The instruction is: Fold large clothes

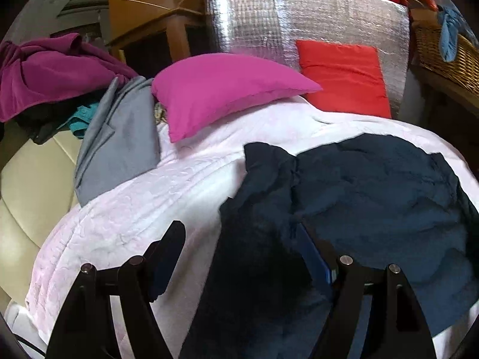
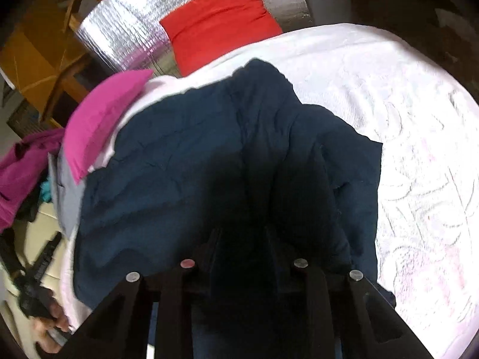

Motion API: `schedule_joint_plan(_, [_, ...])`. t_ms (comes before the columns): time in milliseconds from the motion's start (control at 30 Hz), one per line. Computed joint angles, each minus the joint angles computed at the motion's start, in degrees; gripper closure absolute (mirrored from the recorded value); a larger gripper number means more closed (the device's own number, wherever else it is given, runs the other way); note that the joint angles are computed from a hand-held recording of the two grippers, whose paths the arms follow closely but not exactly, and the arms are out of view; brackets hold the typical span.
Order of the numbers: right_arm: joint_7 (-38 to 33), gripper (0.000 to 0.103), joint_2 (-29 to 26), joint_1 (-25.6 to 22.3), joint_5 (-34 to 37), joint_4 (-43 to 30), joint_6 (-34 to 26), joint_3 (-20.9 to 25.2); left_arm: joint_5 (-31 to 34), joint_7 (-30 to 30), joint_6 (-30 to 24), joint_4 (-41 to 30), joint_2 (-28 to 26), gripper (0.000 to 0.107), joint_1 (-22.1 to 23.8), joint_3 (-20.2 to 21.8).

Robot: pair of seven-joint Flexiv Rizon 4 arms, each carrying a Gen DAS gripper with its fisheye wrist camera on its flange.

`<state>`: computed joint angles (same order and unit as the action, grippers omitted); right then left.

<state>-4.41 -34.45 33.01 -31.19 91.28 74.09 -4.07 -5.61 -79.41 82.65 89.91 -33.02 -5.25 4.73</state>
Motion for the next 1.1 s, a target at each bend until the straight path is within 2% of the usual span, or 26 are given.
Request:
schedule_joint_plan(100, [3.4,0.069,2.2,1.8,-1.8,4.0,6.6,-3.0,-2.3,3.5,-0.8,2.5,1.7,0.029,3.5,-4.9])
schedule_joint_plan(167, [6.9,0.052,3.8,4.6,-3.3,7.7,13.0,-7.3,-4.8,5.6,-1.9,4.4,3.0,0.029,5.5,-7.7])
schedule_joint_plan(200, [8.7,0.033,4.5,6.7,-3.6,9.5,15.6,-10.1,-6.6,7.1,-2.4,6.0,3.9,0.029,7.0,-9.6])
schedule_joint_plan(267, [12.6,0.029,5.4,12.5,-4.5,13.3,21.6,-17.6,-9.5,10.0,-3.1,8.6,5.4,0.029,8.8,-12.1])
schedule_joint_plan(367, [10.6,0.029,5.8,15.5,-0.8,15.7,25.8,-19.7,-12.0,12.4,-4.3,12.0,7.6,0.029,9.1,-12.3])
schedule_joint_plan(433, [9.8,0.031,6.3,16.2,1.4,17.3,28.0,-19.1,-15.6,14.6,-6.5,14.8,9.4,0.029,10.5,-13.7])
schedule_joint_plan(533, [9.3,0.031,7.5,17.7,5.4,20.6,30.5,-18.3,-19.3,14.9,-9.5,16.7,10.6,0.029,10.2,-12.8])
schedule_joint_plan(600, [9.3,0.031,7.3,16.0,7.8,21.6,32.8,-15.4,-22.4,14.1,-12.2,18.2,11.4,0.029,10.4,-12.2])
schedule_joint_plan(700, [10.4,0.031,6.9,13.2,10.8,21.9,31.1,-11.1,-30.3,15.0,-14.2,19.8,11.9,0.029,11.9,-13.4])
schedule_joint_plan(800, [11.6,0.031,4.7,12.2,16.3,21.0,34.3,-9.5,-36.0,13.6,-16.6,18.7,10.4,0.029,12.1,-13.3])
schedule_joint_plan(833, [11.4,0.031,4.0,13.3,18.4,20.7,35.2,-10.4,-37.8,13.6,-17.7,17.9,9.6,0.029,12.4,-13.6])
schedule_joint_plan(933, [11.4,0.029,2.4,15.7,23.1,18.5,32.1,-12.7,-43.2,14.2,-19.3,16.3,7.6,0.029,12.9,-14.8])
schedule_joint_plan(1033, [12.0,0.029,-1.6,11.9,26.2,14.1,34.3,-8.2,-49.3,16.0,-18.6,15.9,6.3,0.030,12.8,-16.1])
schedule_joint_plan(1067, [11.7,0.029,-2.6,12.0,27.4,13.0,34.7,-8.1,-52.0,17.6,-17.3,16.1,6.2,0.032,12.7,-16.9])
schedule_joint_plan(1100, [11.0,0.034,-3.1,13.1,28.2,12.1,33.8,-9.1,-55.4,20.5,-15.2,16.5,6.3,0.047,12.6,-18.0])
